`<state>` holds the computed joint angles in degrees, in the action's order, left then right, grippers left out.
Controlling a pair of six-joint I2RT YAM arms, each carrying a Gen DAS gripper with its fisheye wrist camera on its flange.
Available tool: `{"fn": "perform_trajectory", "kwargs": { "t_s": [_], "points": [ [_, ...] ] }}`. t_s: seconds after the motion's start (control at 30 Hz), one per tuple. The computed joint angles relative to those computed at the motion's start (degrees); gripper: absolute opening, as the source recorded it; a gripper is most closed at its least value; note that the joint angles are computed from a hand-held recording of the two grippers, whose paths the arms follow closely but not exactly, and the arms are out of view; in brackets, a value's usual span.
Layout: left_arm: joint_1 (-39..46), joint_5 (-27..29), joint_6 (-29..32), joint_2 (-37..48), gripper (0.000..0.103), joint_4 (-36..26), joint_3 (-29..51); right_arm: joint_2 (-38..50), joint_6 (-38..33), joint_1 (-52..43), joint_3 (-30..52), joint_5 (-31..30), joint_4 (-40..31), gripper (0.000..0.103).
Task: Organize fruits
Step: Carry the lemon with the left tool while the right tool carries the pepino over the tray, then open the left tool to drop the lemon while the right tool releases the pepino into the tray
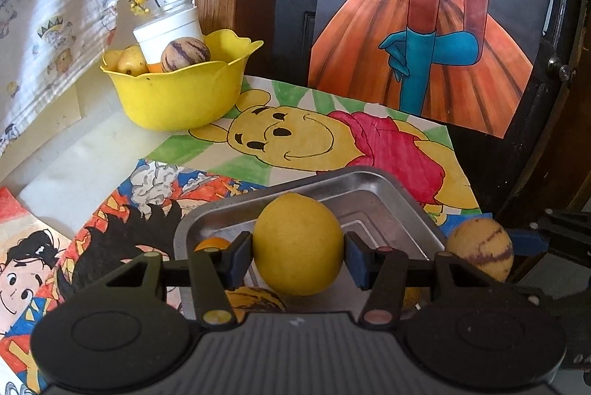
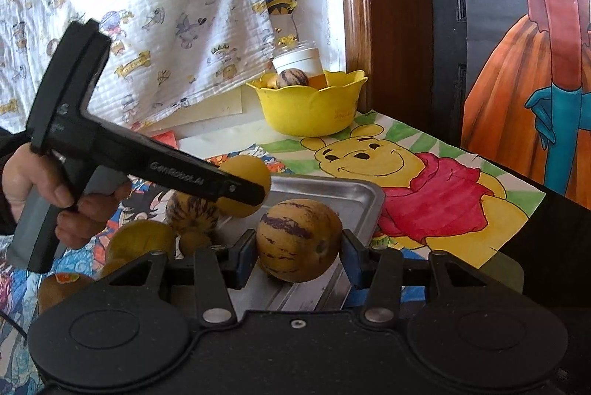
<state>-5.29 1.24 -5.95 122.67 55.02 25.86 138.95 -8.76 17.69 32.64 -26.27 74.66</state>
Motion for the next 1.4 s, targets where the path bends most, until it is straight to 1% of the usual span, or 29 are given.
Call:
{"fn": "perform_trajectory", "kwargs": {
  "t_s": [0.2, 0.63, 1.13, 1.4],
  "points": [
    [-0.3, 0.0, -0.4, 0.5, 0.058, -1.3, 0.9, 0.8, -0.3, 0.5, -1.1, 0.2, 1.8, 0.05],
    [-0.7, -0.1, -0.6, 0.3, 0.058, -5.1, 2.5, 2.3, -3.8, 2.2, -2.0, 2.0, 2.4, 0.05],
    [-1.0, -0.6, -0.1, 0.5, 0.058, -6.5, 3.2, 3.0, -5.9, 3.3, -2.0, 3.3, 2.5, 0.05],
    [-1.0, -0.4, -0.1, 0.5, 0.058, -6.6, 3.3, 3.0, -6.4, 3.3, -1.6, 3.3, 1.4, 0.05]
  ]
}}
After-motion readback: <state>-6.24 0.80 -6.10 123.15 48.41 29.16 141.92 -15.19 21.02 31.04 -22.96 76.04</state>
